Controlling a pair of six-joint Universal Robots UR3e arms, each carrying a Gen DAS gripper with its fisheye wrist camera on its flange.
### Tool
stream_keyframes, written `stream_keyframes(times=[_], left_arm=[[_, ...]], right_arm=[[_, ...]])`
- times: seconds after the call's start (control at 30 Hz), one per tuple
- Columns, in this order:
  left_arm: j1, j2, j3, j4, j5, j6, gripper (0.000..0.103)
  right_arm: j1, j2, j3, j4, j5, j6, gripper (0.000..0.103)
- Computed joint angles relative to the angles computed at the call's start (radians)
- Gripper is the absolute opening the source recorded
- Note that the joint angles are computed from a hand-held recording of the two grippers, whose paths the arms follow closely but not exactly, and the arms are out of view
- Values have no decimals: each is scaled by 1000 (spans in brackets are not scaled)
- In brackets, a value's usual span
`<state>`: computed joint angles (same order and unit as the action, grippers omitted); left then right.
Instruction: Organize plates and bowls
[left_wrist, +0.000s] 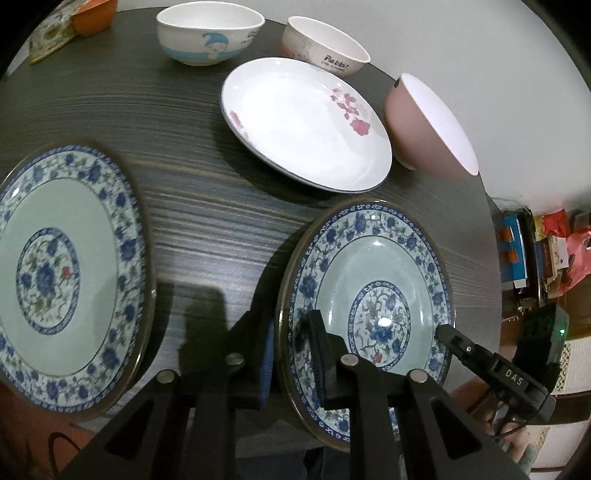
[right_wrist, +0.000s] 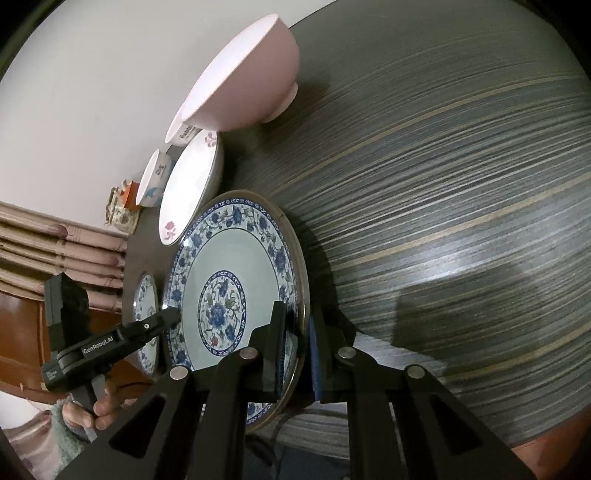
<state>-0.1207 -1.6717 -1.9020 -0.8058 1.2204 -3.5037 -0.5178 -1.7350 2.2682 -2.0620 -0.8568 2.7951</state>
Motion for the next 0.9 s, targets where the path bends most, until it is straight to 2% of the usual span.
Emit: stream_keyframes(times=[0.37, 0.67, 0.9], left_arm=[[79, 168, -116, -12, -12, 29, 17], [160, 298, -166, -81, -47, 87, 17], [279, 418, -203, -166, -81, 162, 17]], right_arm=[[49, -49, 0, 46, 22, -2, 13], [97, -104, -10, 62, 24, 26, 13], [157, -104, -49, 42, 31, 79, 13]])
